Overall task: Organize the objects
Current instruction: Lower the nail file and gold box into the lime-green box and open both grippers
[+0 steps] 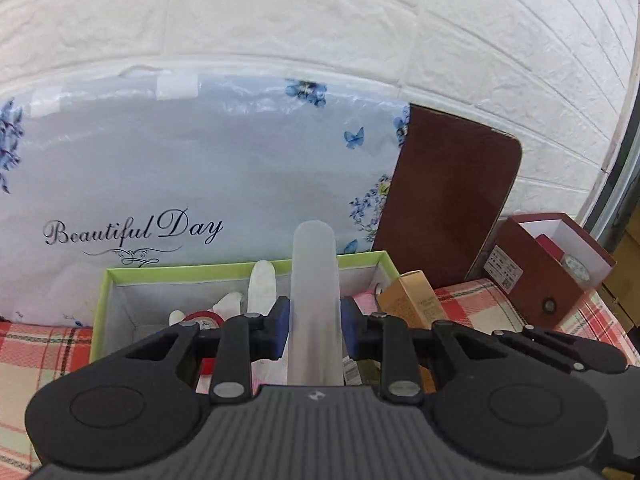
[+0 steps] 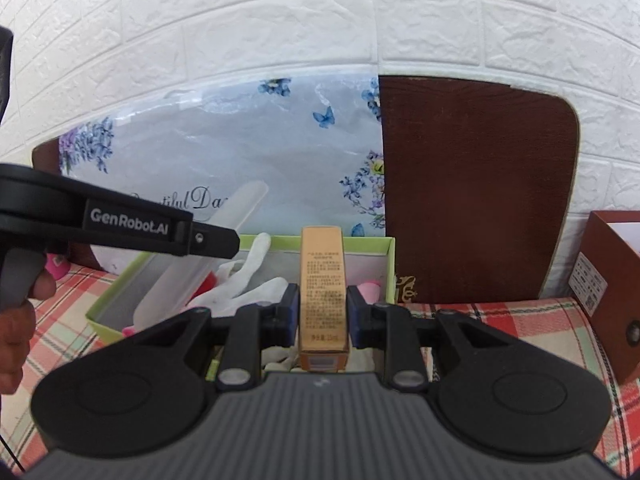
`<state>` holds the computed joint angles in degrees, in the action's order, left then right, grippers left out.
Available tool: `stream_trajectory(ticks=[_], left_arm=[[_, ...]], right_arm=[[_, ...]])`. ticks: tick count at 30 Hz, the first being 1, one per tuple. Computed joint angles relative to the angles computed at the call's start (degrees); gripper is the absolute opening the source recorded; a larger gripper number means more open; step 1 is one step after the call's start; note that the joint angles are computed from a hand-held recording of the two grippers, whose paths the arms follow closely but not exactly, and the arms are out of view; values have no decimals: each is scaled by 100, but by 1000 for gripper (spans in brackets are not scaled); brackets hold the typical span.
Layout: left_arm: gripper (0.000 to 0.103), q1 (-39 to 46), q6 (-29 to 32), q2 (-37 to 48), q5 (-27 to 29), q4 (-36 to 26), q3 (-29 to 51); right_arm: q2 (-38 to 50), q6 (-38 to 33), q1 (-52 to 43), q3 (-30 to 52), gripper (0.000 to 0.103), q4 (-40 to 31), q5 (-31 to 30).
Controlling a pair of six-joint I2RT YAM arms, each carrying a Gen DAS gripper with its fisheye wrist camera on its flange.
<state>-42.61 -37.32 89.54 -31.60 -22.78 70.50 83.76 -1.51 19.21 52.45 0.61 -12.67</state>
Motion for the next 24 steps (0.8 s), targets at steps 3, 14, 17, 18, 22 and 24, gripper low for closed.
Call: stream_trajectory(ticks=[3, 14, 17, 18, 22, 24], left_arm=[[67, 95, -46, -52, -110, 622, -468], [102, -122, -570, -279, -1113, 393, -882], [102, -418, -580, -375, -1445, 75, -773], [102, -554, -639, -435, -1566, -28, -752], [102, -1063, -1012, -666, -1948, -645, -558], [102, -1361, -1432, -640, -2158, -1349, -261]], right_arm=[[399, -249, 118, -46, 31, 484, 211], [220, -361, 70, -720, 101, 1188, 627], [-145, -251, 25, -824, 103, 1074, 548], [-316, -242, 22, -867, 103, 983, 554], [-1099, -209, 1, -1101, 103, 656, 571], [-1544, -216, -36, -1254, 103, 488, 528]])
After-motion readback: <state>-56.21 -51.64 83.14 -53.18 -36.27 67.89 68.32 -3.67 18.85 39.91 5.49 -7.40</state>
